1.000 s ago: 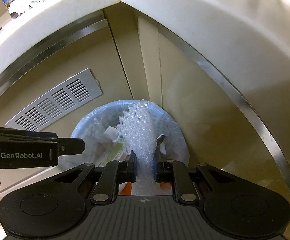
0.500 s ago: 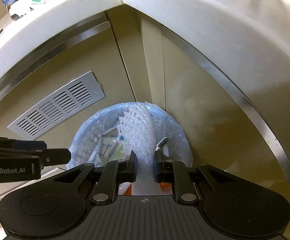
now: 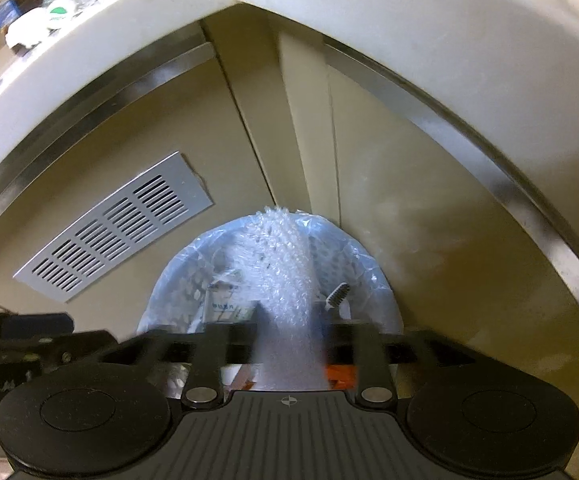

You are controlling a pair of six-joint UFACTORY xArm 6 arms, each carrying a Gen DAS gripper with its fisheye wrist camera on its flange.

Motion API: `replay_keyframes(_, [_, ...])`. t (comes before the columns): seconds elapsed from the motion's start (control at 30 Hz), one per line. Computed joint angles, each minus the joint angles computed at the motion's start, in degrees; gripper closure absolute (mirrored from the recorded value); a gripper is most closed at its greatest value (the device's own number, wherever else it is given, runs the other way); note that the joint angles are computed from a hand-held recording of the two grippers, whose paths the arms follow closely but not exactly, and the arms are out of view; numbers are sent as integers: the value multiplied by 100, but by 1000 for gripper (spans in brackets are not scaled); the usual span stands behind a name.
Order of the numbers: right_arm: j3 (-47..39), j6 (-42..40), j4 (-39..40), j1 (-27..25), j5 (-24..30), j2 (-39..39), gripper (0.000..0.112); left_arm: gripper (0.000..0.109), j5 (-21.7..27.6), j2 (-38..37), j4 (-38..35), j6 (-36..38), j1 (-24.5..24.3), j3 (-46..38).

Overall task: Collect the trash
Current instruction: 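Open both grippers to drop the blister pack and bubble wrap into the wastebasket, then move both grippers up to the tissue and water bottle on the counter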

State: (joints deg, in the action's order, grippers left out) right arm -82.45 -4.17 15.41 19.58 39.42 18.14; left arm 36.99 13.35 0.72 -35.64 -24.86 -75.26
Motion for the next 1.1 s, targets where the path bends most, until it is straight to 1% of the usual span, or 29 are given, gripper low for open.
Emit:
replay_keyframes(0.03, [51, 61, 28, -5, -90, -18, 39, 57, 0, -15, 3, 0, 6, 19])
replay_keyframes(0.07, [80, 70, 69, -9, -146, -28, 39, 57, -16, -42, 0, 0, 11, 61])
replay_keyframes(0.3, [131, 60, -65, 7, -43, -105, 39, 57, -86, -165, -11, 7, 35, 243])
replay_keyframes(0.83, [426, -64, -160, 79, -48, -409, 39, 57, -270, -462, 180, -149, 1, 476])
replay_keyframes(1.1, [432, -420, 173, 86, -39, -721, 39, 57, -447, -741, 518, -420, -49, 571])
